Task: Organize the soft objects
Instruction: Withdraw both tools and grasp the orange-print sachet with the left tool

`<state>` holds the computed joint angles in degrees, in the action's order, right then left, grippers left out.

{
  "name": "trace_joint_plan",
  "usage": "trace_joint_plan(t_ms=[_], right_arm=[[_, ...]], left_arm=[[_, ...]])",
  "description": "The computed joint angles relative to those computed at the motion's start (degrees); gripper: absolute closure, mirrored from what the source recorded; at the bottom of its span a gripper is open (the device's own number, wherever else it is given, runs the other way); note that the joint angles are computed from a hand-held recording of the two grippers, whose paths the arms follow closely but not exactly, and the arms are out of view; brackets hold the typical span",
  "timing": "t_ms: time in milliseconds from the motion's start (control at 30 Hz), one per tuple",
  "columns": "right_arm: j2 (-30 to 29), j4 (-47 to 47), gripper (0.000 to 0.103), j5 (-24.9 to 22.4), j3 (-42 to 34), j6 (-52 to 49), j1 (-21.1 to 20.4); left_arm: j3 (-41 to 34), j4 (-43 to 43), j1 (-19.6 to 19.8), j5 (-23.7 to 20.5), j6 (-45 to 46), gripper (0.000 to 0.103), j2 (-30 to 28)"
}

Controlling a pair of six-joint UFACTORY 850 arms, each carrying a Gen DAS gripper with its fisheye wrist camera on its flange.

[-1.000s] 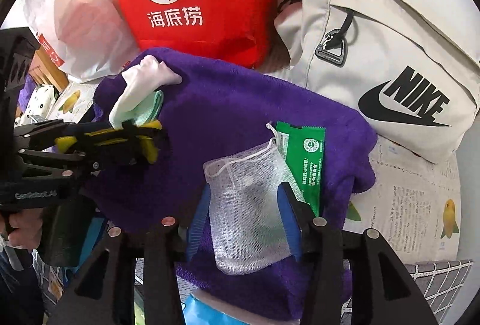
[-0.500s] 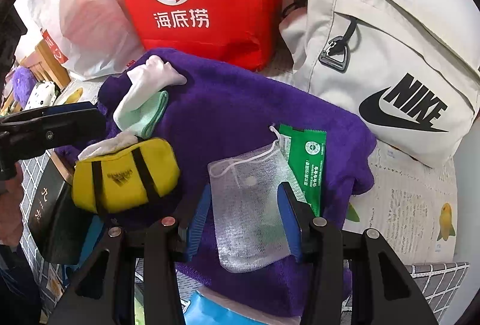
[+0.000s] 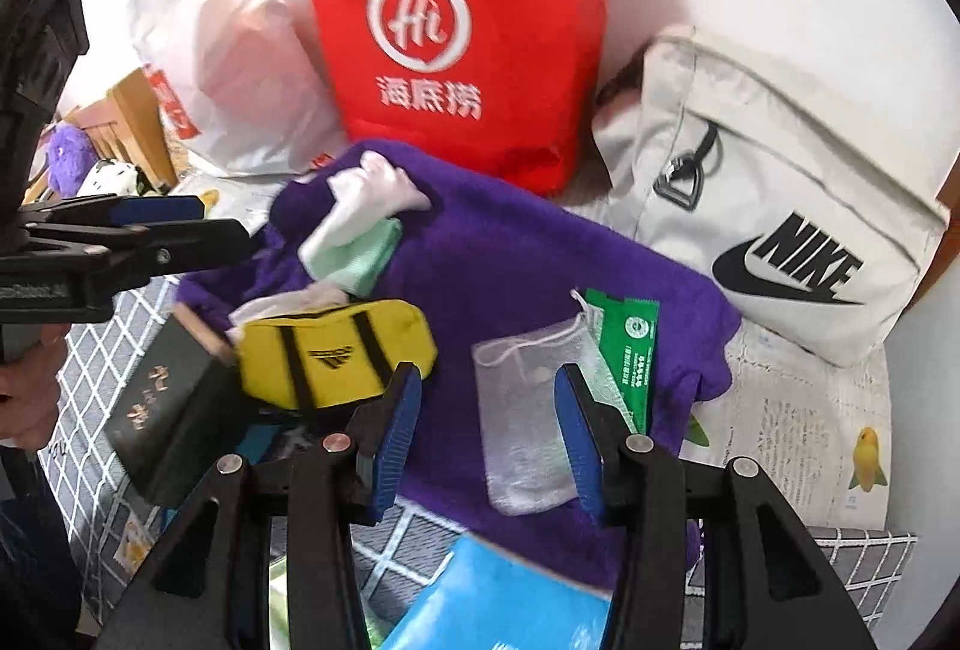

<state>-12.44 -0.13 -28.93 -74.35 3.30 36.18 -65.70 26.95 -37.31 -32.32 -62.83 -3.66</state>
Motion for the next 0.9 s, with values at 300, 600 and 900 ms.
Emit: trace_joint_plan(t_ms=[300, 600, 900], right_arm=[[7.3, -1.8, 0.056, 0.1, 6.0, 4.4, 4.9], [15.6, -2.9, 0.056, 1.4, 15.9, 11.3, 11.0], [22.0, -4.4, 0.055, 2.4, 24.3, 19.8, 15.2]], left_arm=[[9.0, 5.4, -5.3, -5.4, -9.7, 0.026, 9.8], [18.6, 6.9, -14.0, -10.0, -19.7, 0.026, 17.5], [26.4, 5.7, -21.2, -5.7, -27.9, 0.026, 18.7]])
